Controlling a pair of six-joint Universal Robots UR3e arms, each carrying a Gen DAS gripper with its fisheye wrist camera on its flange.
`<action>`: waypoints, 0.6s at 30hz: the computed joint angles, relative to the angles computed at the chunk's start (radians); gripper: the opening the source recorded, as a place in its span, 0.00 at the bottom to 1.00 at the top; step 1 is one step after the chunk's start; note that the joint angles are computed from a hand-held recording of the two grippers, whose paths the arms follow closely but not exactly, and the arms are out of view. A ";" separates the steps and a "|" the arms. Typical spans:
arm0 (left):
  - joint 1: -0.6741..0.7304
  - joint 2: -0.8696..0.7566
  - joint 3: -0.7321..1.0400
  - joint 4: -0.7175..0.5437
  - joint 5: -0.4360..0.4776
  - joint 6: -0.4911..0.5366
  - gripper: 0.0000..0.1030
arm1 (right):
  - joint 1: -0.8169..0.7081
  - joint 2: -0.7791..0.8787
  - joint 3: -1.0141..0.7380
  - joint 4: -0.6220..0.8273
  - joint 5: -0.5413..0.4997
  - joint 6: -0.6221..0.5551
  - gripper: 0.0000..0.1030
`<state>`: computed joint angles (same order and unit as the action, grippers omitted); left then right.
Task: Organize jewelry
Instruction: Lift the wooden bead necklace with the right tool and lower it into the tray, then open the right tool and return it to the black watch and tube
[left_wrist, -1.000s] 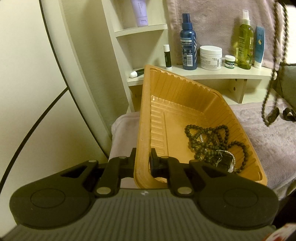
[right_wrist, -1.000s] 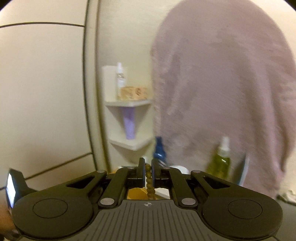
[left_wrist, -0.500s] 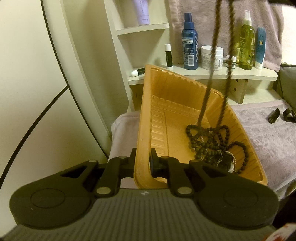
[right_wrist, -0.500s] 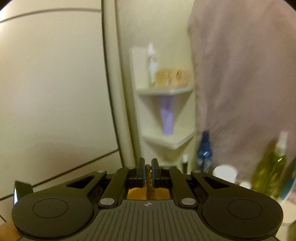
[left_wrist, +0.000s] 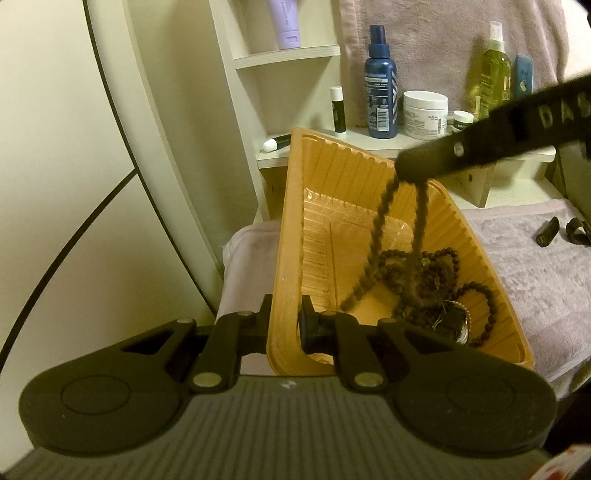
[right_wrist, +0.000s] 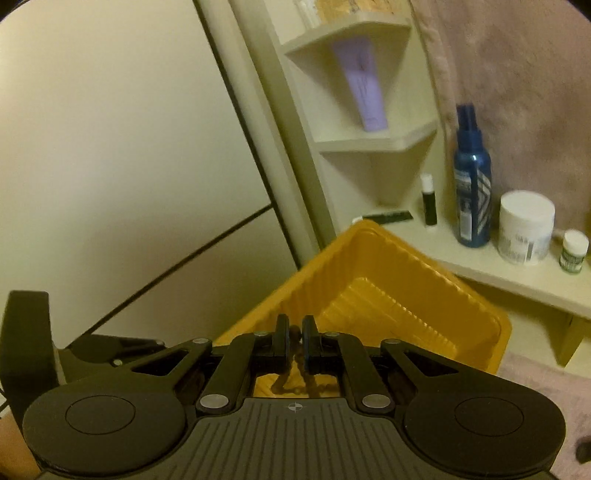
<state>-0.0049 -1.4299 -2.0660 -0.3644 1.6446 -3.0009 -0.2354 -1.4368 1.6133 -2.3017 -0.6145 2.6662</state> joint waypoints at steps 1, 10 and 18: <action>0.000 0.000 0.000 0.001 0.000 0.000 0.11 | -0.014 -0.004 0.023 -0.018 0.020 0.008 0.06; -0.001 0.001 -0.002 0.003 0.003 -0.001 0.11 | -0.147 -0.112 0.217 -0.166 0.022 0.097 0.45; -0.006 -0.002 -0.008 0.015 0.007 -0.007 0.11 | -0.350 -0.376 0.548 -0.204 -0.075 0.050 0.47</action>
